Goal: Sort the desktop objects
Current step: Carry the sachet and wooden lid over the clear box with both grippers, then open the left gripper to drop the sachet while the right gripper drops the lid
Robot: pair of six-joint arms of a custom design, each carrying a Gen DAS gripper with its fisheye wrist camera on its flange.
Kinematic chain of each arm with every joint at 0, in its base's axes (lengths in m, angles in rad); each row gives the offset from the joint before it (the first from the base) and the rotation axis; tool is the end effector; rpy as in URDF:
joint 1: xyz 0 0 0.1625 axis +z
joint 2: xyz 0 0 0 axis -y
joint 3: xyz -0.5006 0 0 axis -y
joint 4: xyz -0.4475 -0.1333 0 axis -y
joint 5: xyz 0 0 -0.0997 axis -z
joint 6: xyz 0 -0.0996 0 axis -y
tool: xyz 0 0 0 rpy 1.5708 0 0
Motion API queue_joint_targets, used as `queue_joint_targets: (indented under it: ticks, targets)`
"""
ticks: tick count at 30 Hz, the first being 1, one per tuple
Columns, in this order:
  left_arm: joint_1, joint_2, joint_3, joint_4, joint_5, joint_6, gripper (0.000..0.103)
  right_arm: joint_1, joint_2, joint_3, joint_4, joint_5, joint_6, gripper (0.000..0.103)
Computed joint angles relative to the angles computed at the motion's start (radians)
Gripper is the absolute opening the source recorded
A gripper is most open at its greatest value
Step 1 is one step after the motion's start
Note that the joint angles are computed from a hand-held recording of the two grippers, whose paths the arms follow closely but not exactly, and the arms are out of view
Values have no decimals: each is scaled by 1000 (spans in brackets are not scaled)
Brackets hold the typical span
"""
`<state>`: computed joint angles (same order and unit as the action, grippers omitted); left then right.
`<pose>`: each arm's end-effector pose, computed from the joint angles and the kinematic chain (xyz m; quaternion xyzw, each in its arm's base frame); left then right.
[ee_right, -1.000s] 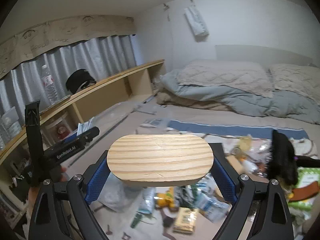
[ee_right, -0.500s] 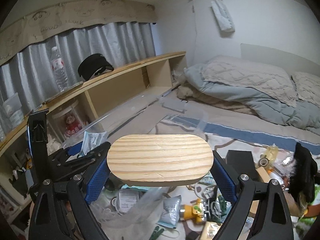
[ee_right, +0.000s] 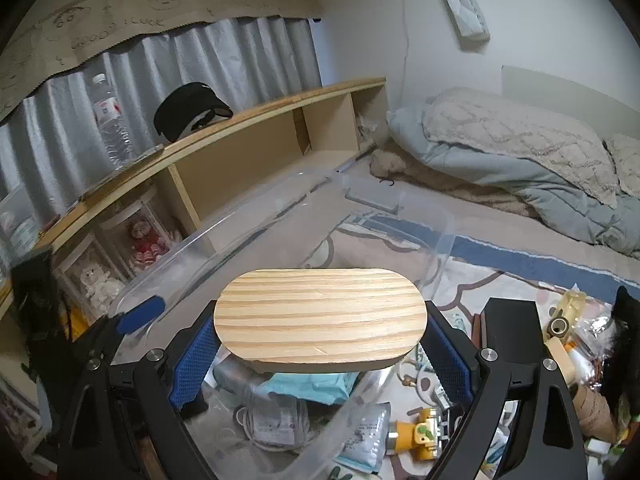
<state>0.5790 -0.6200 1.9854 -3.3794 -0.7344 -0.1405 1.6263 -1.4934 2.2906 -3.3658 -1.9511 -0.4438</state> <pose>-0.4034 -0.5113 -0.0023 0.2868 0.8488 -0.3820 0.2266 0.1230 -0.4771 0.3751 0.1254 -0.8579 0.4290 0.2535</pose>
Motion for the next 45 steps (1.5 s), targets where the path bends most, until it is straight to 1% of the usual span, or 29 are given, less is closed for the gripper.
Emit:
queue_joint_targets:
  ticks: [7, 10, 13, 17, 19, 21, 22, 25, 27, 29, 31, 34, 39, 45]
  targets:
    - [-3, 1, 5, 6, 41, 14, 96, 8, 56, -83, 85, -44, 37, 94]
    - [0, -9, 17, -28, 80, -4, 96, 9, 91, -122, 116, -68, 52, 94]
    - [3, -22, 33, -71, 101, -17, 96, 8, 124, -153, 141, -94, 63, 94]
    - [14, -43, 54, -127, 94, -40, 96, 4, 173, -202, 192, -114, 92, 94]
    - [21, -53, 66, -160, 60, -40, 96, 4, 197, -228, 219, -128, 108, 94]
    - [25, -56, 70, -182, 42, -46, 96, 1, 216, -265, 301, -136, 134, 94]
    - [29, -59, 74, -200, 26, -50, 96, 0, 222, -275, 323, -139, 147, 94]
    - [32, -63, 75, -214, 3, -52, 96, -15, 234, -309, 414, -130, 211, 94]
    - [32, -60, 73, -215, 4, -49, 96, -29, 238, -324, 452, -106, 246, 94]
    - [32, -56, 70, -210, 5, -45, 96, -42, 243, -329, 450, -92, 271, 103]
    - [29, -50, 66, -207, 11, -33, 97, -47, 240, -322, 424, -79, 267, 103]
    - [25, -48, 62, -186, 23, -37, 97, -50, 236, -322, 421, -63, 267, 103]
    - [24, -49, 62, -172, 16, -36, 97, -54, 224, -313, 421, -32, 266, 103]
    - [21, -47, 62, -164, 29, -31, 97, -55, 195, -283, 372, 13, 233, 103]
